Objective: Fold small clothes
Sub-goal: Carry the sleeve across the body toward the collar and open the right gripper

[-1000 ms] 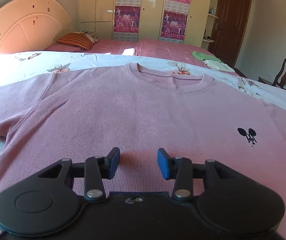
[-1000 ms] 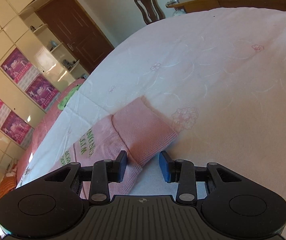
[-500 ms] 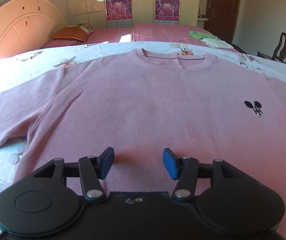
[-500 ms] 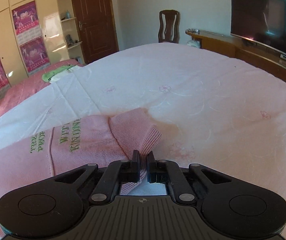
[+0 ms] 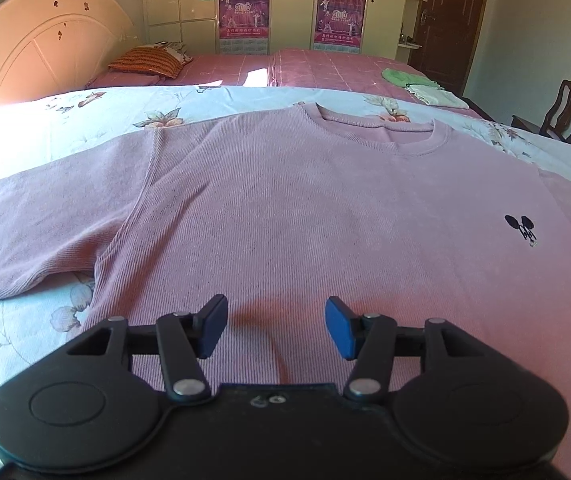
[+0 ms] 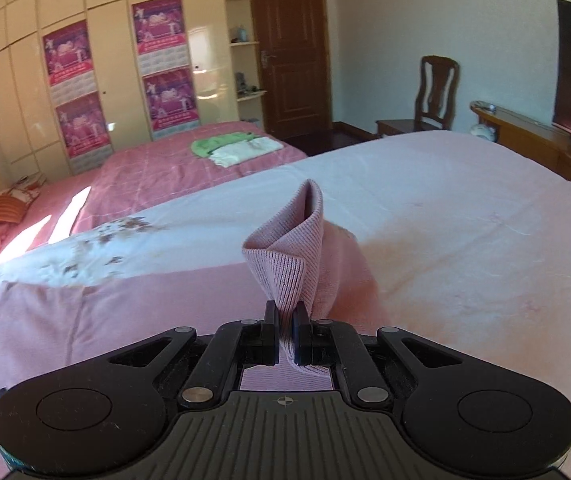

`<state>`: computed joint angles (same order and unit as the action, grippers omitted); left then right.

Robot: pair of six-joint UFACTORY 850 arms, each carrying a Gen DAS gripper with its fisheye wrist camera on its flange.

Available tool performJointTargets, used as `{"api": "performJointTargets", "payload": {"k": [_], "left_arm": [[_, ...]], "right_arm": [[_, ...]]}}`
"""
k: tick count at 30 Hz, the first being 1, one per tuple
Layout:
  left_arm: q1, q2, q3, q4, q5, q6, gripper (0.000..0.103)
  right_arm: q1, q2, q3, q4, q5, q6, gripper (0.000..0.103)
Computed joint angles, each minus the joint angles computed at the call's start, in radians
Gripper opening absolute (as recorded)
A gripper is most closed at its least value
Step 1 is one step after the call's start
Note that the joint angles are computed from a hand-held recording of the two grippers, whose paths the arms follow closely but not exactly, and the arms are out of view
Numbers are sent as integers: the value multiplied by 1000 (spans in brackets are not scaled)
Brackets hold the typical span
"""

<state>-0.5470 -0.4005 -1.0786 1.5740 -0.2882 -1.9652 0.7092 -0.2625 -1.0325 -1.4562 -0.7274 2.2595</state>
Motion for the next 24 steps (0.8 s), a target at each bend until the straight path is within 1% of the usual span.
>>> {"api": "performJointTargets", "payload": {"k": [3, 6, 8, 10, 17, 24], "left_arm": [[10, 12, 14, 63, 21, -54, 53], [25, 25, 27, 64, 34, -63, 53], [38, 34, 37, 100, 47, -104, 53], [50, 40, 44, 114, 53, -112, 53], [85, 49, 61, 179, 74, -169, 53], [101, 51, 68, 205, 90, -185, 52]], "right_arm": [[34, -94, -115, 2, 21, -55, 5], [62, -176, -213, 13, 39, -123, 5], [76, -220, -267, 16, 61, -154, 5], [89, -267, -325, 25, 69, -190, 5], [116, -393, -486, 70, 111, -279, 5], [143, -501, -630, 128, 162, -375, 5]]}}
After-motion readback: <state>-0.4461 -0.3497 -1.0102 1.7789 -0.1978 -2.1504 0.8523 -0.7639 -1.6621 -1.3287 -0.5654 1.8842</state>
